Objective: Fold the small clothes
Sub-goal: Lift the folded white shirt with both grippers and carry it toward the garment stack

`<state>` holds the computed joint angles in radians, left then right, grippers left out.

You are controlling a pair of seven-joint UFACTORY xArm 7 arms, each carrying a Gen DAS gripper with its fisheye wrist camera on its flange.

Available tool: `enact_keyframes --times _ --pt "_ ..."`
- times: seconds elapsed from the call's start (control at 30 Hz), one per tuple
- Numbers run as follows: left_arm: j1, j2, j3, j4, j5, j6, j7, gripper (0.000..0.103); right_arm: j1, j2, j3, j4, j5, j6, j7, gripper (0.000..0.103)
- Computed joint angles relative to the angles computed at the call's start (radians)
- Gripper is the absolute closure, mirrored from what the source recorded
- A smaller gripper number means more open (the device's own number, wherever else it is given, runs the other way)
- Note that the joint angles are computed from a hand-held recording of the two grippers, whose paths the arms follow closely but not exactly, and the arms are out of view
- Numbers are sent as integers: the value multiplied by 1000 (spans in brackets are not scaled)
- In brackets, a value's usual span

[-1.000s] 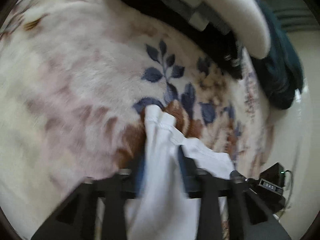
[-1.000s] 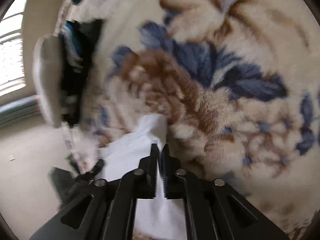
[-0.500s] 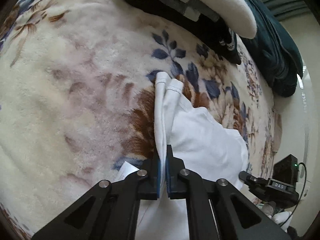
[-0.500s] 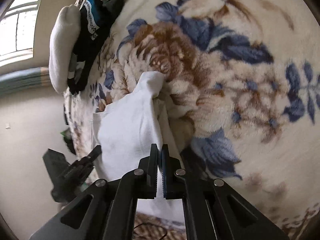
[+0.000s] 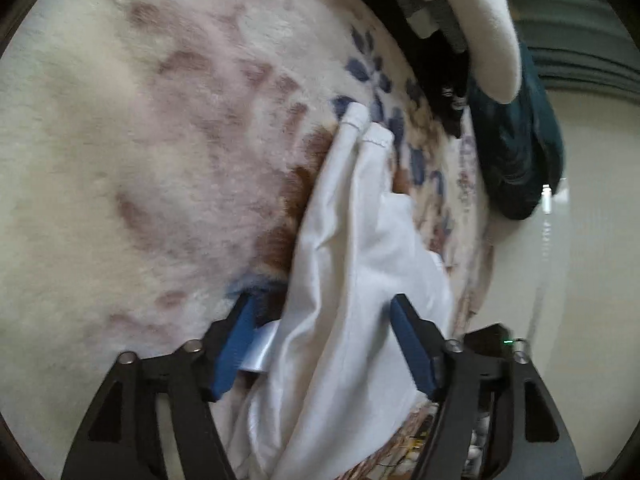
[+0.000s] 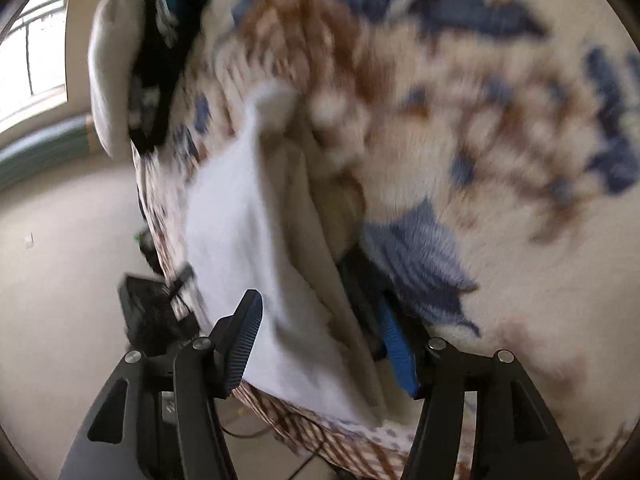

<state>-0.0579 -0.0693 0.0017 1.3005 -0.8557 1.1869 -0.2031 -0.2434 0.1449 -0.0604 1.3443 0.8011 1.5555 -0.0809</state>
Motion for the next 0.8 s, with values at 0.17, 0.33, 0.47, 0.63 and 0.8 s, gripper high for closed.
enact_keyframes --times 0.17,0.33,0.47,0.63,0.8 --pt "-7 16 -7 9 -69 -10 26 31 -2 -10 7 -82 125 -36 -59 49" --pt "-35 6 -34 35 -3 -41 53 82 11 -40 6 -118 162 -73 -58 85" --pt "-53 -28 -35 20 14 -79 41 86 20 -50 -1 -100 145 -77 -47 88" --pt "-65 -57 -23 48 25 -75 13 87 25 -59 -3 -44 156 -67 -19 89" --pt "-71 -25 -23 187 68 -67 -60 87 19 -42 -3 75 178 -22 5 89"
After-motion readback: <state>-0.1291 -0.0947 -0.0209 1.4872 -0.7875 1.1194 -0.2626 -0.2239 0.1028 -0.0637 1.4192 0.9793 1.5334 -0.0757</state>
